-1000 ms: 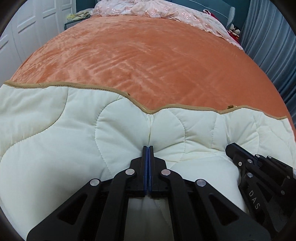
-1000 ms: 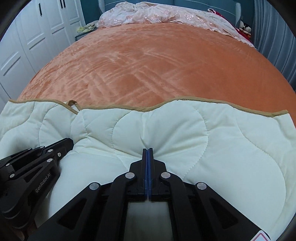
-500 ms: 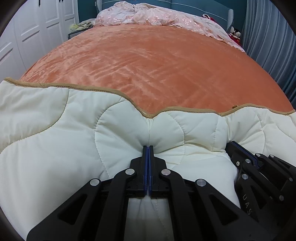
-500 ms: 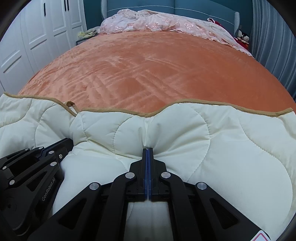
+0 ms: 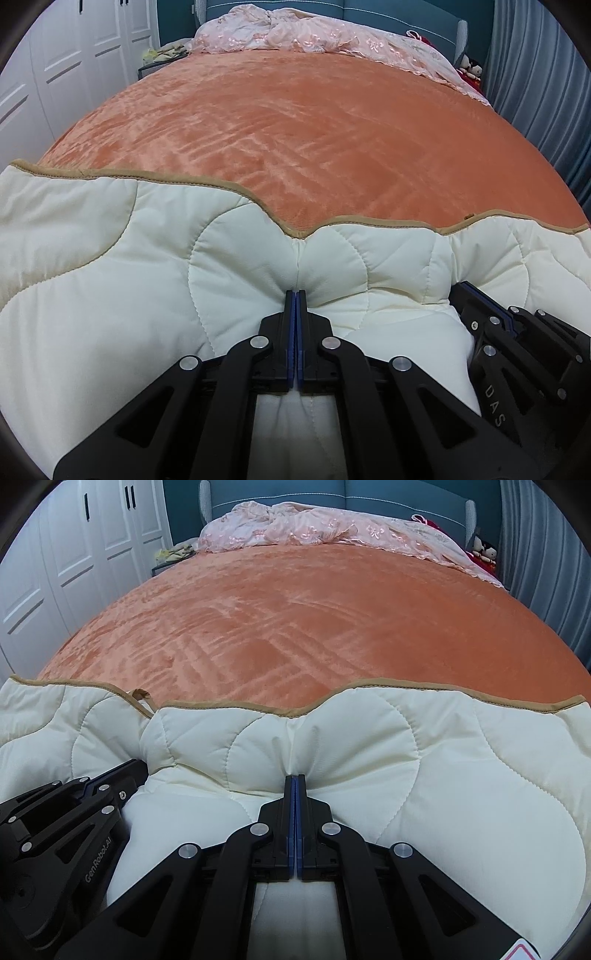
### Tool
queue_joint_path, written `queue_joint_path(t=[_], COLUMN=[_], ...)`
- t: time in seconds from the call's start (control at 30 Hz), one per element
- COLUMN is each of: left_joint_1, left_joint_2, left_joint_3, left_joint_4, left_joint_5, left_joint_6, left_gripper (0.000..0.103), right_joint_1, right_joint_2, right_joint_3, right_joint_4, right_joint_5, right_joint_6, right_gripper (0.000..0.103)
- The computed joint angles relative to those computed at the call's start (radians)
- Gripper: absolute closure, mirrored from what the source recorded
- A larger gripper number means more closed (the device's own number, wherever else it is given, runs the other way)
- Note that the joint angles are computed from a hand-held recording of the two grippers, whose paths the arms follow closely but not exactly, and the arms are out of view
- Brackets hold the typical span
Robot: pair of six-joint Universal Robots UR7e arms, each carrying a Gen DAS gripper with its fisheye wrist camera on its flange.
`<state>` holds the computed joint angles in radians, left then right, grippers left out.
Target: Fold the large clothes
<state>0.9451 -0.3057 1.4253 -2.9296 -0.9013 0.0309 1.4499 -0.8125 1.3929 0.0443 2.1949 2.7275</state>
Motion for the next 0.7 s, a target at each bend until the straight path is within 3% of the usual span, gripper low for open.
queue_joint_path(t=[0.13, 0.43, 0.57, 0.7], left_joint_1=[0.007, 0.028, -0.009, -0.045], left_joint_2=[-0.096, -0.403, -0.463, -0.436], left_joint_3=[0.030, 0.310, 0.430, 0.486], left_joint_4=[0.121, 0.152, 0.112, 0.097], left_joint_5=[-0.068, -0.133, -0.148, -0.183], left_joint_6=[-0.114, -0.233, -0.252, -0.248], left_gripper=[0.103, 0.103, 0.103, 0.103], right_joint_1=[0.008, 0.021, 0.088, 0.145], right_joint_2=[-0.046, -0.359, -0.355, -0.253], right_joint_3=[0.000, 0.351, 0.416, 0.382], right_joint_4=[0.102, 0.062, 0.063, 0.085], right_joint_5=[-0.025, -0.165, -0.137, -0.083], right_joint_6=[0.106, 0.347, 0.348, 0.302], right_gripper=[0.103, 0.103, 0.103, 0.103])
